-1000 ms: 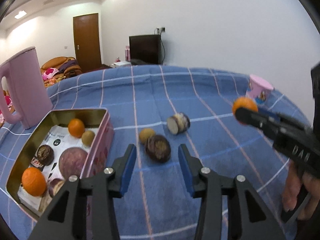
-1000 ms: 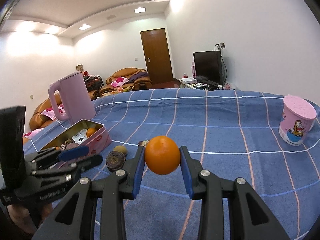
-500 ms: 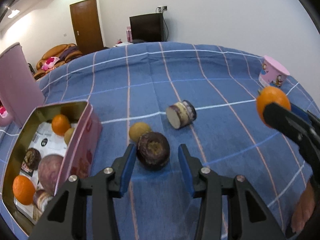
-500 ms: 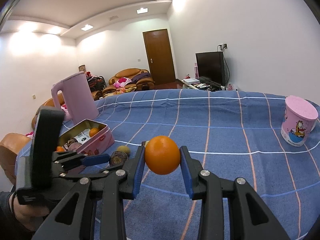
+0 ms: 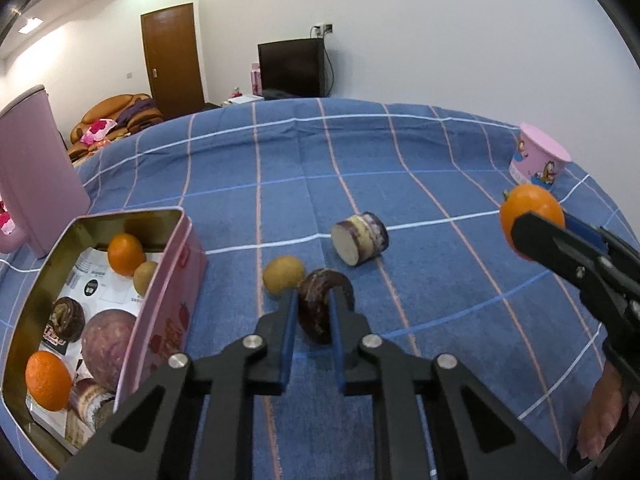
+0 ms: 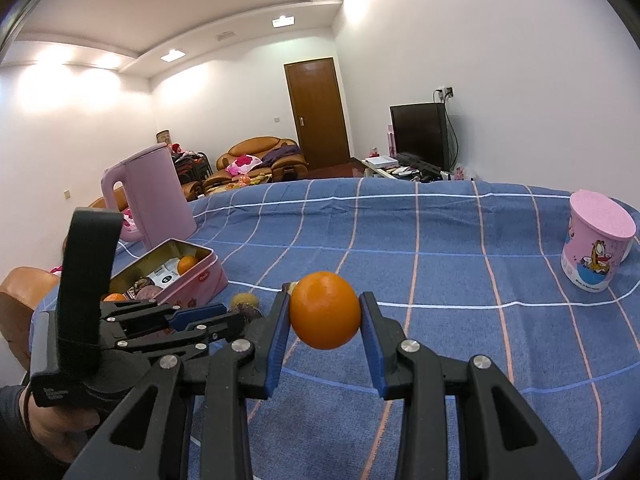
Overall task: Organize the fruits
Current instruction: 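Carry the orange and dark brown fruit over the tin tray with both grippers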
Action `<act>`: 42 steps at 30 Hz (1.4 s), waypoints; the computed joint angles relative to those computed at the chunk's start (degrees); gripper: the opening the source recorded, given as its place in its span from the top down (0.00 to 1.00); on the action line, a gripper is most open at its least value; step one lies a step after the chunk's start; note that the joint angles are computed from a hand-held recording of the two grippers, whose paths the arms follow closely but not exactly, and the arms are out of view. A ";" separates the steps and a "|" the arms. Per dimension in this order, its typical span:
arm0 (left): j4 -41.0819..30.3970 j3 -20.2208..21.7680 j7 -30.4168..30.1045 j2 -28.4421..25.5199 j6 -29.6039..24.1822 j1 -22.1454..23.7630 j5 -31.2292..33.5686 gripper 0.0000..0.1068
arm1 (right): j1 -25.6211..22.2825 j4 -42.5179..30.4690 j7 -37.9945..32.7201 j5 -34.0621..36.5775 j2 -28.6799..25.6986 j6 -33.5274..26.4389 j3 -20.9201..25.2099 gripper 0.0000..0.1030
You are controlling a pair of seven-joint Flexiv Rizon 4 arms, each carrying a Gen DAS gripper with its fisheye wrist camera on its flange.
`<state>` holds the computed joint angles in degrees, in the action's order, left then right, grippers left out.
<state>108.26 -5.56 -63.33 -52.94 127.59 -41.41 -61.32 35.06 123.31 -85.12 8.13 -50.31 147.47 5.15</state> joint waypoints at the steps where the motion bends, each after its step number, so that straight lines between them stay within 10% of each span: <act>1: -0.06 -0.02 0.07 -0.01 -0.02 -0.07 -0.17 0.84 | 0.07 -0.04 -0.04 0.12 0.02 -0.21 -0.05 0.65; 6: -0.91 -0.19 1.71 -0.09 -1.08 -0.27 -3.30 0.57 | 0.07 0.18 -0.17 0.23 0.06 0.11 0.03 0.65; 13: -8.39 -2.37 17.84 -2.28 -2.99 -1.64 -17.56 0.65 | -0.37 0.26 0.02 -0.31 0.10 0.09 0.20 0.65; 24: -0.96 -3.45 1.92 -1.25 5.67 1.43 1.57 0.66 | -0.23 0.49 -0.27 -0.17 0.00 1.25 0.17 0.65; 42: 2.34 -4.52 -1.08 -1.26 15.79 1.63 4.75 0.66 | 1.72 0.37 -3.56 1.68 -0.69 3.92 0.02 0.65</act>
